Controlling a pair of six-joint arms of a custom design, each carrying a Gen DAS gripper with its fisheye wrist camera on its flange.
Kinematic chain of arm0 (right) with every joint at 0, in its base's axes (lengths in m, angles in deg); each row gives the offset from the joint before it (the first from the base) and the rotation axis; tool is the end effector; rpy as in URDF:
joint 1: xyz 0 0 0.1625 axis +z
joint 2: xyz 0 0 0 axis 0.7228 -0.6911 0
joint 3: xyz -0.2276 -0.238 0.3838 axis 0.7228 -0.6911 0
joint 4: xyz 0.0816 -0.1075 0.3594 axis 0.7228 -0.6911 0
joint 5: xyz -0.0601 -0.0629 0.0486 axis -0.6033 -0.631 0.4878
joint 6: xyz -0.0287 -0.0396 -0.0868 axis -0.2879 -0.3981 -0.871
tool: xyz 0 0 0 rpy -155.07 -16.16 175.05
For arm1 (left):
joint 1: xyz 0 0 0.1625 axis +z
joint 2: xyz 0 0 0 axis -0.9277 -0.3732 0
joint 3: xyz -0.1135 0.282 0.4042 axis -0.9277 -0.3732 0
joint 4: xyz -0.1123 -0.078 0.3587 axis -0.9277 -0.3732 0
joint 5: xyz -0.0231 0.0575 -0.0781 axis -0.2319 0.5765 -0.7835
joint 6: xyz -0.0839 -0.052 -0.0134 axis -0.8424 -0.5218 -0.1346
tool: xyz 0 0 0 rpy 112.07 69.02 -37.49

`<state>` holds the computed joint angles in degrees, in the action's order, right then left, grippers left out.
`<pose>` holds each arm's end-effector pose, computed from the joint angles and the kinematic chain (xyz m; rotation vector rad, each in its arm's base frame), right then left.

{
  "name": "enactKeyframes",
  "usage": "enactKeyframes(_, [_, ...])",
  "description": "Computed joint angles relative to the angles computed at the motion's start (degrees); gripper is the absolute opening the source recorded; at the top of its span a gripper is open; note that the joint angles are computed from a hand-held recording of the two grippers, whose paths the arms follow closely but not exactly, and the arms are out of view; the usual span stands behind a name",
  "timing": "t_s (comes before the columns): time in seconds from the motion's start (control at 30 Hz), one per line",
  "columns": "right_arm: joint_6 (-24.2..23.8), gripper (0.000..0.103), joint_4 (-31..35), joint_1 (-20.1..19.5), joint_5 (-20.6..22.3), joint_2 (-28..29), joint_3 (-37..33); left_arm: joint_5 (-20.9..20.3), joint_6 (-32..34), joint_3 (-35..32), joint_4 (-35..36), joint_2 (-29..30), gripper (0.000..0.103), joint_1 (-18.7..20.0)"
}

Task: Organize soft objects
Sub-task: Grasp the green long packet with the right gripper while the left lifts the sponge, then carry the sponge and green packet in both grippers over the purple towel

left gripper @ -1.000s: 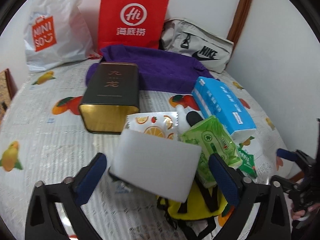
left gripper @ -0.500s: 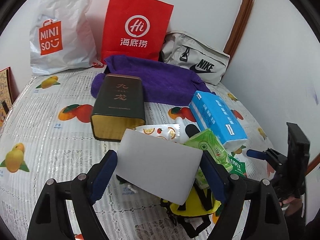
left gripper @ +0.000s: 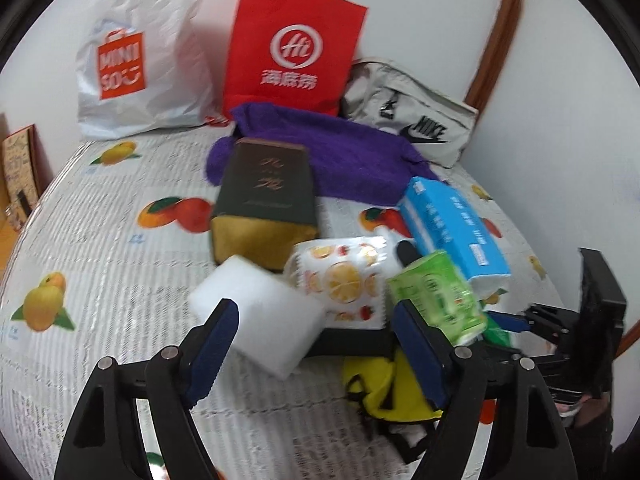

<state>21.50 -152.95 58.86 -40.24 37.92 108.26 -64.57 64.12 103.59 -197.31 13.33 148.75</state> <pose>0.2820 -0.7584 -0.0539 0.4752 -2.3541 0.7423 0.0145 -0.8706 0.3134 0.8855 2.6135 -0.6354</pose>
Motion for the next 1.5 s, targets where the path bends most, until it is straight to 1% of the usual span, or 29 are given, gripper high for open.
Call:
enactKeyframes(0.1, [2.2,0.04,-0.55,0.17,-0.97,-0.7,1.46,1.69,-1.52,-0.69,-1.01,0.53,0.079,0.45])
enactKeyframes(0.17, [3.77,0.036,-1.0,0.31,-2.12,-0.94,1.95,3.17,-0.69,-1.55,-0.93,1.31,0.081,0.47])
enactKeyframes(0.2, [4.37,0.036,-1.27,0.3,-2.32,-1.08,2.21,4.14,0.34,-2.15,-1.08,1.97,0.083,0.46])
enactKeyframes(0.27, [5.19,0.036,-1.93,0.28,-2.08,-1.43,3.02,7.12,1.2,-3.31,-0.71,3.2,0.084,0.19])
enactKeyframes(0.33, [5.79,0.036,-2.33,0.33,-2.88,-1.44,3.35,9.17,1.39,-4.55,0.01,4.41,0.084,0.03])
enactKeyframes(0.4, [6.34,0.036,-2.06,0.23,-3.29,-1.51,3.56,10.08,0.47,-6.04,1.15,5.49,0.087,-0.05])
enactKeyframes(0.5, [7.18,0.035,-2.33,-0.02,-3.01,-1.53,3.74,11.0,0.18,-6.69,0.2,6.53,0.088,-0.08])
enactKeyframes(0.57, [7.44,0.033,-2.77,0.01,-2.68,-1.51,3.79,9.61,-0.66,-7.45,0.88,6.8,0.088,0.29])
enactKeyframes(0.6, [7.79,0.031,-2.82,-0.04,-2.38,-1.56,3.86,8.97,-0.96,-7.41,0.9,6.73,0.084,0.44])
enactKeyframes(0.7, [8.67,0.025,-2.88,-0.04,-1.8,-1.66,3.92,7.59,-0.48,-7.43,1.5,6.3,0.08,0.77])
enactKeyframes(0.77, [9.03,0.019,-2.74,-0.01,-1.28,-1.81,4.01,7.33,-0.16,-6.58,0.36,5.77,0.078,0.8])
enactKeyframes(0.8, [9.18,0.018,-2.61,0.02,-1.19,-1.82,3.89,7.1,0.04,-6.1,-0.28,5.44,0.078,0.8])
enactKeyframes(0.83, [9.32,0.013,-2.54,0.08,-1.36,-1.76,3.69,6.51,0.22,-5.52,-0.74,4.97,0.078,0.83])
enactKeyframes(0.93, [10.74,0.013,-2.56,-0.01,-0.6,-1.99,3.75,5.51,0.08,-3.97,-1.88,3.83,0.077,0.89])
enactKeyframes(1.03, [10.43,0.013,-2.12,0.19,-1.56,-1.72,3.28,5.31,0.01,-2.48,-2.93,2.84,0.077,0.89])
enactKeyframes(1.13, [10.38,0.013,-2.4,0.42,-1.45,-1.97,3.68,4.34,-0.43,-1.11,-3.88,1.78,0.077,1.04])
enactKeyframes(1.23, [11.12,0.013,-2.13,0.59,-2.35,-2.16,3.9,4.31,-1.13,-0.52,-4.07,1.25,0.077,1.14])
enactKeyframes(1.33, [12.43,0.013,-2.01,0.68,-2.11,-2.68,4.66,4.1,-1.77,-0.19,-3.82,0.86,0.077,1.16])
enactKeyframes(1.4, [12.68,0.013,-1.82,0.97,-2.71,-2.84,4.78,4.58,-2.26,-0.06,-3.67,0.69,0.077,1.02])
enactKeyframes(1.5, [12.77,0.013,-2.56,1.47,-2.24,-3.51,5.58,4.75,-2.96,-0.03,-3.38,0.33,0.077,0.73])
